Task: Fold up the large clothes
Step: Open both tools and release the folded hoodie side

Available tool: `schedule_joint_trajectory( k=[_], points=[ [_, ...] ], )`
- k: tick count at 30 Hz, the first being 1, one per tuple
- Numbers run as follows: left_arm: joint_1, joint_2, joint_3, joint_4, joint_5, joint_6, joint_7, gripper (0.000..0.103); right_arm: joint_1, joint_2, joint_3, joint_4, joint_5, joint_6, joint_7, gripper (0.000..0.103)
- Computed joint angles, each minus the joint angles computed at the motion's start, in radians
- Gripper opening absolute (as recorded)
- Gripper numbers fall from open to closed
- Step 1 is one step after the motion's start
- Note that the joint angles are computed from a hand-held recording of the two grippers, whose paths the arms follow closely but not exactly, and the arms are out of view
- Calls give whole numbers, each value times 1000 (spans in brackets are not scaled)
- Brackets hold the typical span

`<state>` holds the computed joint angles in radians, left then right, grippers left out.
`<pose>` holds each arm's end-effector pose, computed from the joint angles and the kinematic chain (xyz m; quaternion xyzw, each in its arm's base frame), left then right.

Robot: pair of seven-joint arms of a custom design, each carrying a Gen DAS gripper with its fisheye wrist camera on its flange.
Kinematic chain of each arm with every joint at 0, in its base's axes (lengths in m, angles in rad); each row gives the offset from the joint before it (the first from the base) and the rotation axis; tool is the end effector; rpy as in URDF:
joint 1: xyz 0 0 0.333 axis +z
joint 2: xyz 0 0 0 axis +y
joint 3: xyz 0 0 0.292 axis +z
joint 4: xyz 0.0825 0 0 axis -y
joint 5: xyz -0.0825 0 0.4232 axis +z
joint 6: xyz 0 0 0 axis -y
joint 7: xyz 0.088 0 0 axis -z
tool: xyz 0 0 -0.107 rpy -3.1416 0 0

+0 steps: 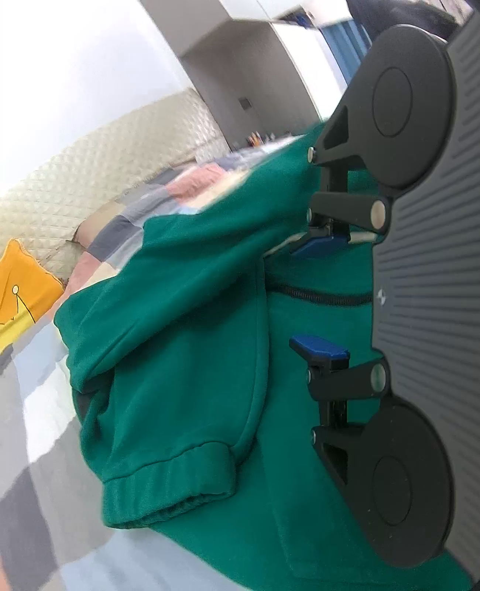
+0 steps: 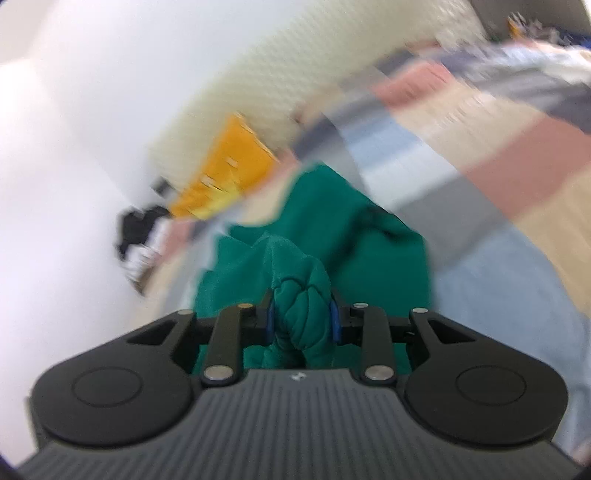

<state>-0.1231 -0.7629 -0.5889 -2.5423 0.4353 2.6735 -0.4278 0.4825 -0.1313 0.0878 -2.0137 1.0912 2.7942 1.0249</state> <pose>0.3250 -0.3242 0.5313 -0.8316 0.2723 -0.4663 0.1299 0.5282 0.2926 0.5625 -0.6690 0.5227 -0.0003 0.5284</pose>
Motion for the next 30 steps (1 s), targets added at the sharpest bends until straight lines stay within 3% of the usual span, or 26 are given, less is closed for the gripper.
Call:
schedule_joint_trajectory(
  k=[4, 7, 12, 15, 17, 18, 20, 23, 25, 30],
  points=[
    [-16, 48, 16, 41, 5, -51, 66, 52, -41, 67, 37, 22, -375, -89, 341, 31],
    [-40, 77, 35, 67, 3, -106, 118, 52, -45, 87, 48, 34, -517, -103, 434, 34],
    [-104, 96, 90, 93, -29, -201, 214, 52, -45, 81, 42, 52, -483, -146, 430, 39],
    [-136, 72, 110, 95, -48, -233, 261, 52, -49, 33, 36, 20, -510, -163, 454, 50],
    [-158, 43, 121, 87, -73, -244, 278, 53, -43, 10, 23, 5, -475, -176, 406, 66],
    [-170, 29, 128, 85, -85, -254, 295, 55, -41, 1, 18, -2, -462, -172, 383, 69],
    [-194, 4, 135, 91, -110, -312, 345, 58, -40, -41, 12, -47, -455, -150, 383, 79],
    [-226, -40, 147, 107, -160, -443, 406, 59, -58, -69, 11, -83, -505, -139, 495, 79],
    [-241, -83, 157, 96, -194, -483, 417, 62, -74, -70, 8, -85, -553, -157, 586, 79],
    [-238, -103, 146, 130, -237, -645, 453, 68, -80, -24, -27, -33, -510, -334, 625, 79]
  ],
)
